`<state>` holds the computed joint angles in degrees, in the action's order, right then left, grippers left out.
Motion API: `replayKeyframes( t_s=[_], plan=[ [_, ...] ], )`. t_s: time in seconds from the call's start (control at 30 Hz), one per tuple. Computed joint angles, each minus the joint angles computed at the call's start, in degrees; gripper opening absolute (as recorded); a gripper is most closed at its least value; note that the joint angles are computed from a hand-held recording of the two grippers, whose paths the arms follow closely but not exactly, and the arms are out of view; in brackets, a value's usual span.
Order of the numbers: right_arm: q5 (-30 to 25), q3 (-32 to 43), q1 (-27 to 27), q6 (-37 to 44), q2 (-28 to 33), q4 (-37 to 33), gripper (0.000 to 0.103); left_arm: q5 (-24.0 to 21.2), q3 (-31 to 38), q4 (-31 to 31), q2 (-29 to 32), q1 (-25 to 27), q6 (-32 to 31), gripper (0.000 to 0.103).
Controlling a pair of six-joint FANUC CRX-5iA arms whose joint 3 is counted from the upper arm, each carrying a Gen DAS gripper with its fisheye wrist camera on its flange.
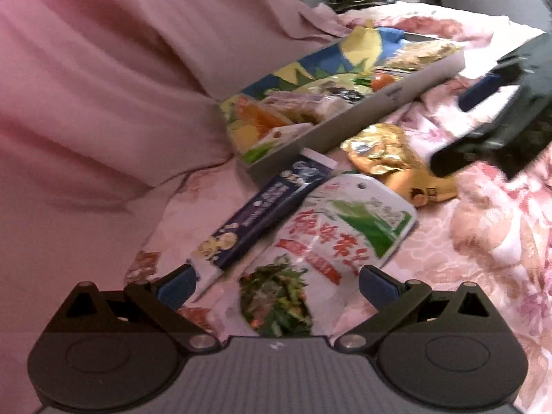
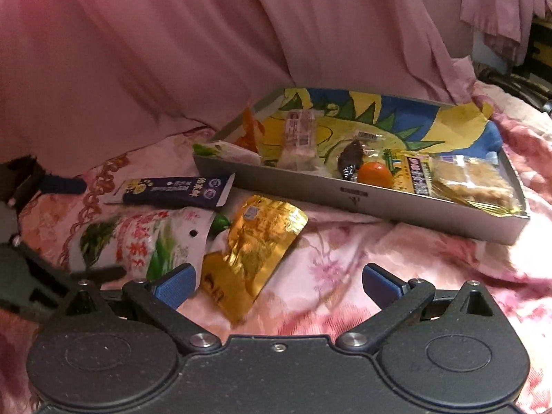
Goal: Organize snacks
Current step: 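Move the left tool to the green seaweed bag while the right approaches the gold packet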
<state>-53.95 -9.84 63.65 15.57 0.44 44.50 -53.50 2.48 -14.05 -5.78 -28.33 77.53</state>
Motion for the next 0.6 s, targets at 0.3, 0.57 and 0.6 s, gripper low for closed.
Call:
replayKeyframes(
  t_s=[0.3,0.57,0.6],
  plan=[
    [-2.3,8.3,-3.4,2.6,6.5,-7.9,0.102,0.6,0.4,4.1,2.6,1.0,-4.9,0.103],
    [-7.0,11.6,-3.2,5.9,10.0,-7.3,0.094,-5.0,3.0,10.8,4.9,4.1,-3.0,0.102],
    [-7.0,11.2,-3.1,6.4,9.7,-7.3,0.091,-5.4,2.9,12.3,5.0,4.8,-2.7,0.101]
  ],
)
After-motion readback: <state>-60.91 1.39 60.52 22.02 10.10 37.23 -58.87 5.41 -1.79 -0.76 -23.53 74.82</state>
